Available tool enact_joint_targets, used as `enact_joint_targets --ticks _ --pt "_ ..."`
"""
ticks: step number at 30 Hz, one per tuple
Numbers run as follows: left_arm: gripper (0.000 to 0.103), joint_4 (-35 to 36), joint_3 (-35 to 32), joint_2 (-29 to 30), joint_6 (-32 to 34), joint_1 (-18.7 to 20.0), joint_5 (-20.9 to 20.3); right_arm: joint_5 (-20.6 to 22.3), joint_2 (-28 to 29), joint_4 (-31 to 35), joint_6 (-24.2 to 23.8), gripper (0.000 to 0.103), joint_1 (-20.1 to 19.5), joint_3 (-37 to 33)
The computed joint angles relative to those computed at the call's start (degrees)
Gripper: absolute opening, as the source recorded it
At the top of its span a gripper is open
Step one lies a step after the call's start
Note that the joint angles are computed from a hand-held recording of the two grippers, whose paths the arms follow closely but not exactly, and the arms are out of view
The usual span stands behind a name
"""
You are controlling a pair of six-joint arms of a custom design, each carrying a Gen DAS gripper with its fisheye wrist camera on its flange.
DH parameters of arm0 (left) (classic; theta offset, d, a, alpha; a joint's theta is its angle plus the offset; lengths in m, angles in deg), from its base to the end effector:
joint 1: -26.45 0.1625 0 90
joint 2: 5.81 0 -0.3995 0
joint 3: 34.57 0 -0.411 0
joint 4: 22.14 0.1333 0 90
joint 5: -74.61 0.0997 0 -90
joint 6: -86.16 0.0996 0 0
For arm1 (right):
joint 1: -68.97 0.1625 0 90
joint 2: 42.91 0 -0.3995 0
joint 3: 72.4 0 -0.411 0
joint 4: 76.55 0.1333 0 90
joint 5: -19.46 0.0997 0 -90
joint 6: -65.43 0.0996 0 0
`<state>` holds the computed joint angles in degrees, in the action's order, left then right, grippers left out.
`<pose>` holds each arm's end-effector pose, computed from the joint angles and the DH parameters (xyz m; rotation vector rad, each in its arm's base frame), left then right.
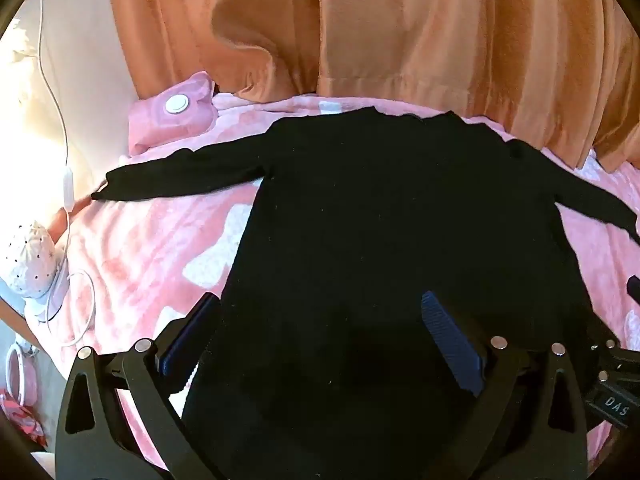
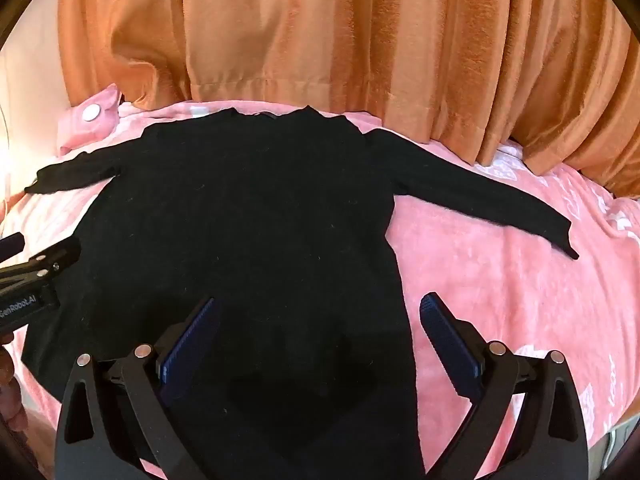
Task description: Fold small clothes
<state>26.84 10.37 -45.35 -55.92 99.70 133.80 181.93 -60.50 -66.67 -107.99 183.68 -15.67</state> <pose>-0.0212 -0.7100 0.2505 0.9259 2.2603 -0.6452 0.3040 -0.5690 -0.0642 -0.2102 -1.9194 1.0382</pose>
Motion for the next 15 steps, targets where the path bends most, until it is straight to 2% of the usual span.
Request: enact_joint_targets --ticks 5,7,8,10,15 --pt "0.098 2.33 -1.46 0.59 -0.67 0.09 0.63 0.85 0.6 -1.26 -0.64 0.098 0.96 -1.02" --pt "0.098 3.92 -3.27 1.26 -1.03 0.34 1.31 -0.33 -0.26 -1.31 0.29 0.098 0.58 0.32" --pt "0.098 2.47 -2.27 0.55 -0.63 0.5 1.55 -0.07 -0.33 -2.11 -0.36 0.098 0.76 0.69" --pt "0.098 -2.72 3.45 -1.34 1.07 -0.8 -0.82 -0.97 -0.91 -1.62 -0.03 0.098 0.34 1.35" --pt "0.098 -3.16 4.44 -1.97 0.66 -0.96 -1.48 -0.36 -1.06 -2.15 -0.01 0.098 0.67 1.47"
